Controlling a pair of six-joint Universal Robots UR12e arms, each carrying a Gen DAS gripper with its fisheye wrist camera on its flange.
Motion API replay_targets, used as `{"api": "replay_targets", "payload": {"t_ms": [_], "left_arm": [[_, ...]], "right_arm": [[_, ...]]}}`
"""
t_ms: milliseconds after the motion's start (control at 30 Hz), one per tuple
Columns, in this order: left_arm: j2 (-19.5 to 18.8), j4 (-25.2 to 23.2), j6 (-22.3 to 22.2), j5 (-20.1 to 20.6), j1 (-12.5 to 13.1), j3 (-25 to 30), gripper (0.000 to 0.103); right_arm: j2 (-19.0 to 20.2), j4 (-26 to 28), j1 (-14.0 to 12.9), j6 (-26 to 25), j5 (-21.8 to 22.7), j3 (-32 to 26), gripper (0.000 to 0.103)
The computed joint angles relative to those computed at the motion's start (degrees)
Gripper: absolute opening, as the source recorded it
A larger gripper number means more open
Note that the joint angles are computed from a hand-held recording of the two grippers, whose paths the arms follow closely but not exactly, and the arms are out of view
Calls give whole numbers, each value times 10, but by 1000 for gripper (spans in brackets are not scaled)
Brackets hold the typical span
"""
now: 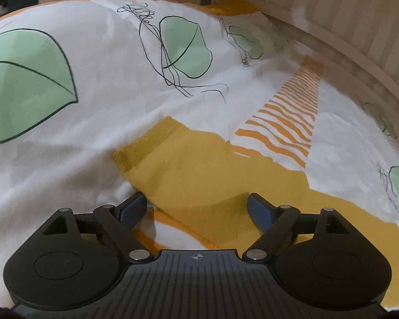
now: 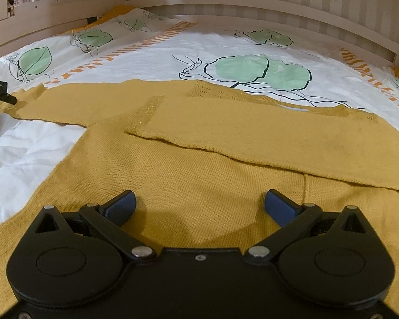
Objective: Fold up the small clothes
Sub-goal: 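Reach the left gripper to the other sleeve and grasp its cuff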
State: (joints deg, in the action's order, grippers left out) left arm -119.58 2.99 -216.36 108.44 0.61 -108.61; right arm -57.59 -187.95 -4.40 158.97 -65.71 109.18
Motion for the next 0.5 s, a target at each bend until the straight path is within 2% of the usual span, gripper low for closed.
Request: {"api": "replay_targets", "payload": {"t_ms": [200, 300, 333, 367, 433, 500], "left_arm": [[-6, 13, -6, -20, 11, 6, 82], [-6, 0, -11, -18, 12, 11, 80], [-6, -8, -7, -6, 9, 15, 66], [-6, -17, -3, 9, 6, 18, 41], [-6, -35, -7, 35, 1, 23, 16], [-4, -18, -13, 33, 0, 19, 3]], "right_arm": [[0, 0, 0, 0, 0, 0, 103], [1, 0, 1, 0, -1, 0, 103], [1, 0, 0, 0, 0, -1, 103], [1, -1, 1, -1, -1, -1, 103], [2, 0, 1, 0, -1, -2, 103], [1, 0, 1, -1, -1, -2, 103]]}}
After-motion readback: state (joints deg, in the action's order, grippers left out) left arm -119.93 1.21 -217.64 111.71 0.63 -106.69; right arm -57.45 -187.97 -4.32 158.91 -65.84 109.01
